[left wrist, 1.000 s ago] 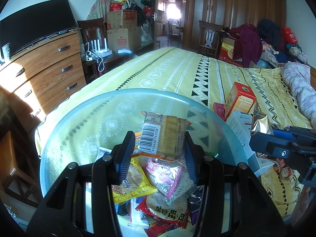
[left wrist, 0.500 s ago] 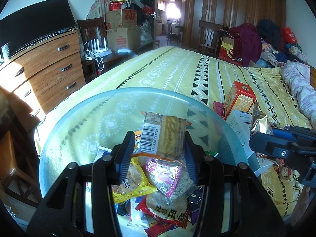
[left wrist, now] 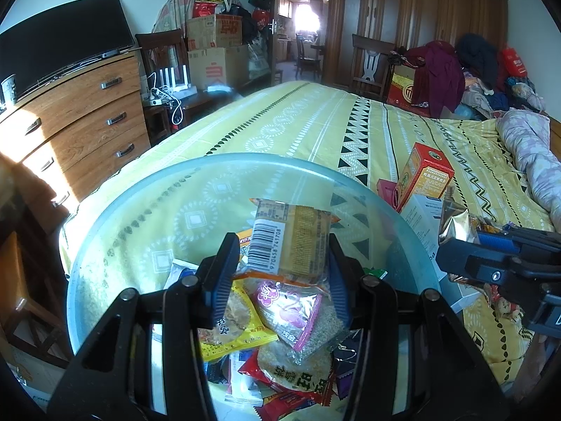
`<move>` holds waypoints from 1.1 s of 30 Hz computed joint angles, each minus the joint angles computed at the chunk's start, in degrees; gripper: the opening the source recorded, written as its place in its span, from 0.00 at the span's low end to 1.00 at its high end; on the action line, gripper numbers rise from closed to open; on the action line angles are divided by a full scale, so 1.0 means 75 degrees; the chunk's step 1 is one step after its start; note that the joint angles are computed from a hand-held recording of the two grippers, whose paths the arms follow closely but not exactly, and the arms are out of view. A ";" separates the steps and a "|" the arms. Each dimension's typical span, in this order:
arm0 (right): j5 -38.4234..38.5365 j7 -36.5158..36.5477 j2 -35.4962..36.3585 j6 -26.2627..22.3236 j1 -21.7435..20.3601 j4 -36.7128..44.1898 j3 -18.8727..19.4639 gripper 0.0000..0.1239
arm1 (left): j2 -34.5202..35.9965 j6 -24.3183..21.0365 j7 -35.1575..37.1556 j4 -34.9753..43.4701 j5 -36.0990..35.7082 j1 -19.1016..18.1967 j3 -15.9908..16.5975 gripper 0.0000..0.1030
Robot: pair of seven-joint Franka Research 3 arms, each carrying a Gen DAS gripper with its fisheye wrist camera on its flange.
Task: Organize snacks
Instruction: 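Hold both packets just inside the bowl rim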
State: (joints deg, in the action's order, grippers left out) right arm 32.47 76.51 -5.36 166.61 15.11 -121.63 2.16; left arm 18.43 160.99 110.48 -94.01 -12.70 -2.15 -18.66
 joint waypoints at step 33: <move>0.0009 0.0006 0.0099 -0.0091 -0.0026 0.0059 0.0011 0.23 | 0.0048 -0.0078 -0.0016 0.0083 0.0006 0.0002 0.0000 0.49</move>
State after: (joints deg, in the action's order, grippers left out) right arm 32.54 76.55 -4.62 165.93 14.91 -121.18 2.24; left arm 18.79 160.41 110.36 -93.39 -12.66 -2.14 -18.66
